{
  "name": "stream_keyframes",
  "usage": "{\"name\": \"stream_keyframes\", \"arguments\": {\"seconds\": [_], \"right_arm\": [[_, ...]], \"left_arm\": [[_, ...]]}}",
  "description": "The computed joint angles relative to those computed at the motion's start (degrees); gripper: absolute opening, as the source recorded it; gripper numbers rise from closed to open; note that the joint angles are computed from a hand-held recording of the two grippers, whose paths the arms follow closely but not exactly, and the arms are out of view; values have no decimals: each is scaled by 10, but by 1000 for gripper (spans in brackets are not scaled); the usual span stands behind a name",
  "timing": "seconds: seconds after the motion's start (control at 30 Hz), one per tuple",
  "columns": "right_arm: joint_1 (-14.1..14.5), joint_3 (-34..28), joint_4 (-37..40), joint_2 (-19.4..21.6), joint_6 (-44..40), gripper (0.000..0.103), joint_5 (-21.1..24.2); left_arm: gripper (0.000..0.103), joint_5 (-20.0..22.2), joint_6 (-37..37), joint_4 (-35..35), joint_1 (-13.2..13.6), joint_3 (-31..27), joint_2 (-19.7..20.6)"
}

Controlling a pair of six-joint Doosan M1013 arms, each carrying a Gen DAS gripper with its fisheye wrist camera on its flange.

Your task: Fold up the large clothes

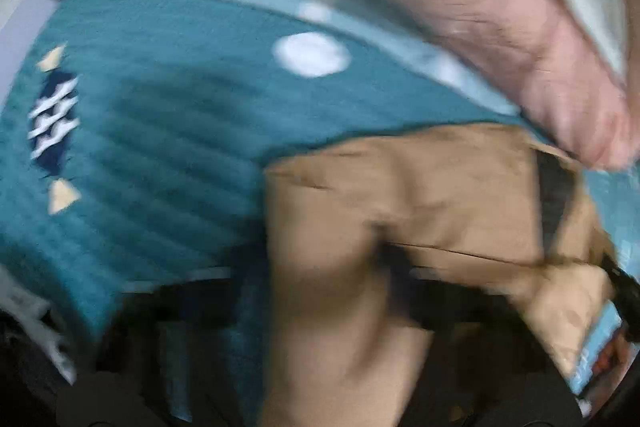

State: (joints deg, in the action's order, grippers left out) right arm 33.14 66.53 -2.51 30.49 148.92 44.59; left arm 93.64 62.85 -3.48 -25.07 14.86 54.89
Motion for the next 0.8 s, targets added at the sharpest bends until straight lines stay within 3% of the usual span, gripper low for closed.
{"name": "stream_keyframes", "arguments": {"seconds": [0.03, 0.1, 0.3, 0.5, 0.8], "right_arm": [[2, 4, -9, -5, 1, 15, -9], [7, 12, -26, -14, 10, 14, -28], [27, 42, -92, -51, 49, 13, -74], [62, 61, -157, -91, 85, 13, -70], [131, 123, -196, -161, 149, 13, -47]], "left_arm": [[17, 4, 8, 15, -4, -11, 2], [15, -8, 41, 32, -11, -6, -7], [14, -154, 69, 0, -8, 156, -119], [14, -260, 125, -34, -16, 309, -239], [14, -332, 145, -54, -39, 516, -392]]}}
